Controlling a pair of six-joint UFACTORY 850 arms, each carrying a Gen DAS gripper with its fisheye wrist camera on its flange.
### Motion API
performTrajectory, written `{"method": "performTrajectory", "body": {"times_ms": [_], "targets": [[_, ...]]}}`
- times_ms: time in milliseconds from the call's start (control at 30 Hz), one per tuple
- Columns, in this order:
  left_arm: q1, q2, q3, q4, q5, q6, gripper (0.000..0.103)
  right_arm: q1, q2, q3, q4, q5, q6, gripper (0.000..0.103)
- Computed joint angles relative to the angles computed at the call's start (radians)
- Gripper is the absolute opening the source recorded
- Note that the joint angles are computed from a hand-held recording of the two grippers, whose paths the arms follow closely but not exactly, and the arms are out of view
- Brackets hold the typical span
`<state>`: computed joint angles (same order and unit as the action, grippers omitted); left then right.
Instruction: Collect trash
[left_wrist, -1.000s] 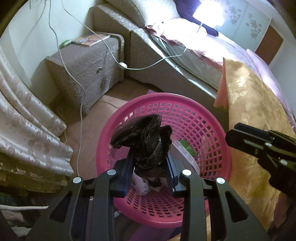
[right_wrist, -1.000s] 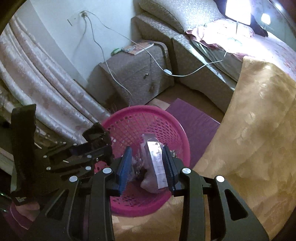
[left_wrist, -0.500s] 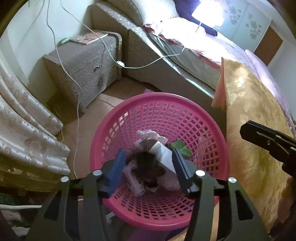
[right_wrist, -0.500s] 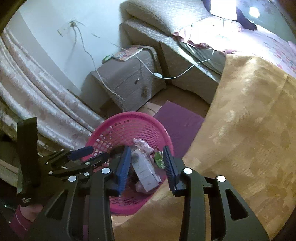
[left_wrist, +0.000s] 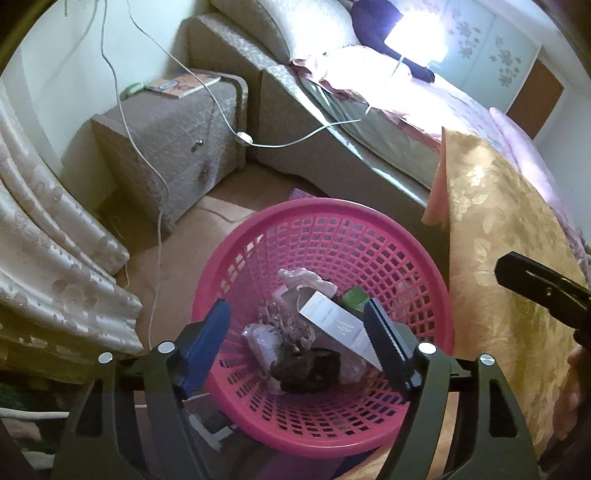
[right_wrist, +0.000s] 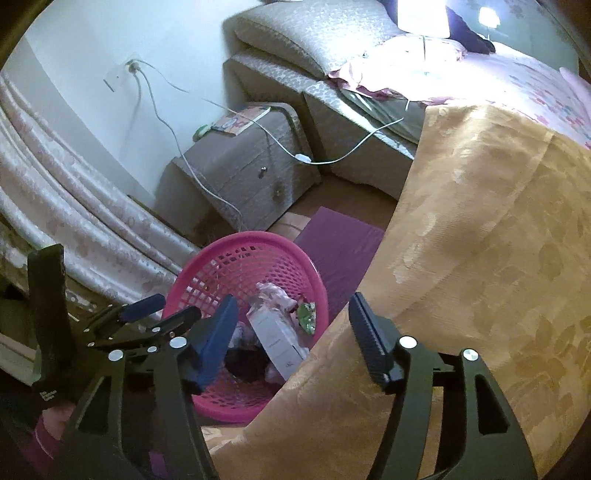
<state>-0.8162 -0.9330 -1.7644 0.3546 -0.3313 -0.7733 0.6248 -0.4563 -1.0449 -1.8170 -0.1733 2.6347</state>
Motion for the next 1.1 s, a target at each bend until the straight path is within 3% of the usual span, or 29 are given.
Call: {"method": "performTrajectory", "body": {"times_ms": [467, 767, 1100], "targets": [[-0.027, 0.021, 0.032, 0.394, -0.068, -0.356, 0.079, 0.033, 0.001, 0.003, 0.136, -0.067, -0.12, 0.086], [-0.042, 0.072, 0.108, 0.563, -0.076, -0.511, 0.079, 0.07, -0.012, -0.014, 0.204, -0.101, -0.18, 0.09], [-0.06, 0.154, 0.23, 0.754, -0.1, -0.702, 0.08, 0.143, -0.01, -0.003, 0.13, -0.18, -0.084, 0.09]]}}
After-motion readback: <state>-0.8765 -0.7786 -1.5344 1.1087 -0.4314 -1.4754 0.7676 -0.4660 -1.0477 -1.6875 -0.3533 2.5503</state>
